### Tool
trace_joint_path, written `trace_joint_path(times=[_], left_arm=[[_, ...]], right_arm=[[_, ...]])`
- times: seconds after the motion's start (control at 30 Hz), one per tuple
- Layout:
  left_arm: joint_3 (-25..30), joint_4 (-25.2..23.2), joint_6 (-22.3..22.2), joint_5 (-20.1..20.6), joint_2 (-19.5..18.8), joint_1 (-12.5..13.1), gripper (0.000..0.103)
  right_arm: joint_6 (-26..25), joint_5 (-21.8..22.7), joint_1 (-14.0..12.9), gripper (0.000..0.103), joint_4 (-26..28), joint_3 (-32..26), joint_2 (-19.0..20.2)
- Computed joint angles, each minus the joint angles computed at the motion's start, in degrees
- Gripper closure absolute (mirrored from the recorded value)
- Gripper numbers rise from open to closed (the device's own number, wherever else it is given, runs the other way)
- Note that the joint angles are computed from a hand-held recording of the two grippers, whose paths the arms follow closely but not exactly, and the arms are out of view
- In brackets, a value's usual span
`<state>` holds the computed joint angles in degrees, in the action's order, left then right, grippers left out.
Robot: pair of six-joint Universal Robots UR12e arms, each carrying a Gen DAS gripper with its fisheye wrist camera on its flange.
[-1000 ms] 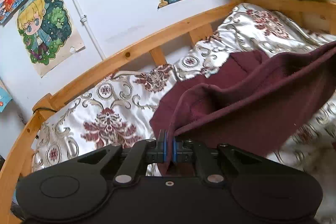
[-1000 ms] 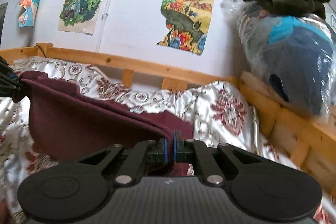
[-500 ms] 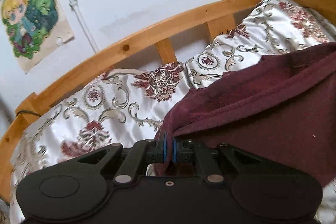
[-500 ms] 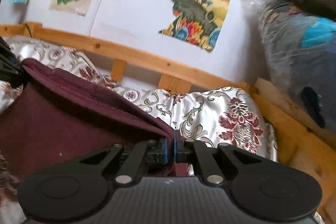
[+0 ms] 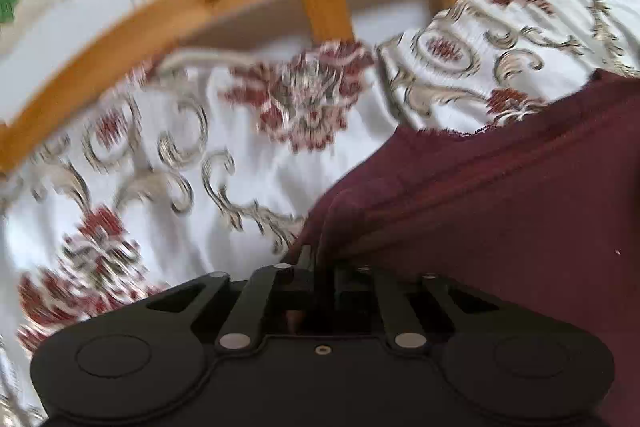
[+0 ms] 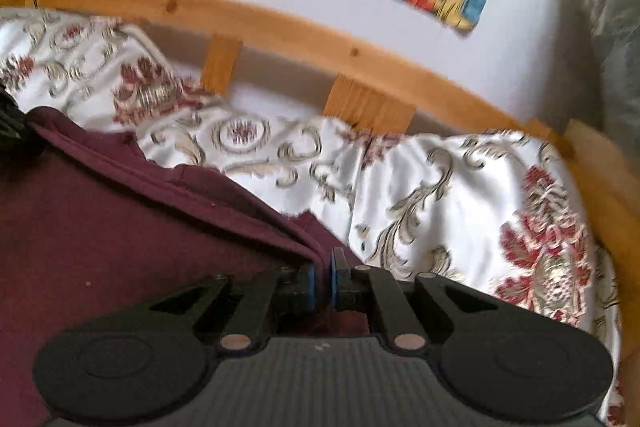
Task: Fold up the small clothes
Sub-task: 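Lay the hem onto the collar and open both grippers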
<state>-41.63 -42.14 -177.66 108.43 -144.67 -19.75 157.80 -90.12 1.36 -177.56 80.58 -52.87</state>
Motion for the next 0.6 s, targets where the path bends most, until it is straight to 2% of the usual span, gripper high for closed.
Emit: trace_joint_path(times=[0.03, 0.1, 0.17, 0.23, 0.27, 0.37, 0.43, 0.5, 0.57, 0.6], left_arm=[[0.33, -1.24, -1.42, -1.21, -0.1, 0.26, 0.081], [-0.44, -1.36, -4.98, -2.76, 0.36, 0.81, 0.068], [-2.28, -0.32, -8.62, -4.09, 1.54, 1.42, 0.03], [-5.72, 2.89, -10.98, -6.55, 3.44, 2.25, 0.013], [-7.98, 5.14, -12.14, -7.1, 4.59, 2.61, 0.012], [-11.0, 6.23, -14.43, -7.42, 6.44, 3.35, 0.008], [-13.51, 8.24, -14.86, -7.79, 7.71, 3.66, 0.008], [-15.74, 10.55, -13.58, -8.82, 8.66, 3.86, 0.008], [-16.22, 10.12, -11.71, -9.41, 8.88, 3.73, 0.008], [-15.74, 9.29, -10.62, -9.21, 8.59, 3.61, 0.008]], right_arm=[[0.17, -0.23, 0.03, 0.094, 0.82, -0.26, 0.16], [1.43, -0.75, -0.03, 0.08, 1.32, -0.13, 0.24], [4.18, -1.15, -0.39, 0.045, 0.84, 0.38, 0.07], [7.87, 0.74, -1.34, 0.029, 0.03, 1.46, -0.63], [9.78, 1.24, -1.78, 0.018, -0.42, 2.14, -1.04], [13.13, 0.62, -2.59, 0.006, -2.12, 3.26, -1.55], [15.07, 3.2, -3.32, 0.005, -2.61, 3.84, -1.91], [15.77, 7.65, -4.04, 0.001, -2.15, 4.48, -2.46], [13.62, 11.67, -4.36, 0.0, -1.6, 4.93, -2.78], [11.7, 12.22, -4.22, 0.0, -0.5, 4.9, -2.91]])
